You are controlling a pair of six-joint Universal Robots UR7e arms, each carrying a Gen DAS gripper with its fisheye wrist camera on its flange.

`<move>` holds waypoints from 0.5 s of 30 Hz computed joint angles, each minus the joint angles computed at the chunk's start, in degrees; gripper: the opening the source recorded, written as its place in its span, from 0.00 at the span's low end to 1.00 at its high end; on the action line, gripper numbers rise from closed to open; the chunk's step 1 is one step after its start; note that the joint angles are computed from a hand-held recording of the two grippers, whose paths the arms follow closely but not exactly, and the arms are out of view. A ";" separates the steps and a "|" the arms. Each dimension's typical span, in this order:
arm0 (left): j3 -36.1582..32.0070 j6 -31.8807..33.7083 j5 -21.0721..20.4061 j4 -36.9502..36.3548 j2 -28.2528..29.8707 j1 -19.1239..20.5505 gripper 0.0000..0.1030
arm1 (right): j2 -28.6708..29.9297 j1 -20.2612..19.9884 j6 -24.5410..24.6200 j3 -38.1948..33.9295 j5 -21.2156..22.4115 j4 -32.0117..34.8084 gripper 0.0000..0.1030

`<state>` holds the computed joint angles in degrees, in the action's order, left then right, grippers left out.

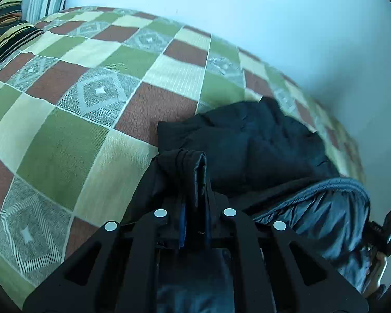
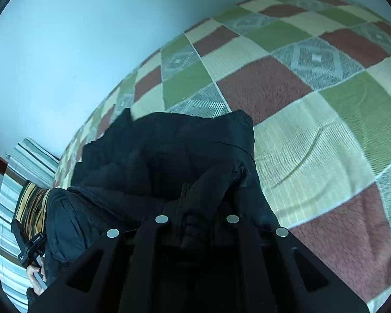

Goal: Fold large clothes

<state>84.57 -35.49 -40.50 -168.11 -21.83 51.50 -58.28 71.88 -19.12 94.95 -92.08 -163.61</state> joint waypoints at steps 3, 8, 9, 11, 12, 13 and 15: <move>-0.46 0.48 -0.10 0.31 0.49 0.34 0.11 | -0.06 -0.13 -0.36 0.42 0.29 -0.51 0.11; 1.23 0.25 0.90 -0.80 -0.84 -0.84 0.27 | -2.01 -0.14 -1.91 1.74 1.74 -0.31 0.25; 1.92 0.03 1.21 -1.08 -1.36 -1.29 0.39 | -2.58 -0.23 -1.87 2.03 2.39 0.01 0.28; 3.27 0.17 2.37 -2.56 -2.22 -2.28 0.57 | -4.70 -0.83 -1.98 3.51 5.02 0.54 0.45; 4.02 0.38 3.98 -3.51 -2.60 -2.97 0.66 | -5.41 -0.92 -2.08 3.99 5.56 0.36 0.51; 4.93 1.18 5.42 -5.02 -3.09 -3.66 0.69 | -6.16 -0.96 -2.42 4.69 5.75 -0.25 0.64; 6.55 3.14 6.05 -7.56 -4.31 -4.49 0.72 | -7.93 -1.14 -4.13 6.52 6.46 -2.33 0.71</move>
<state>91.12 -32.35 -34.45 -175.67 -26.14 47.01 -66.21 70.74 -23.25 101.47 -85.62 -165.94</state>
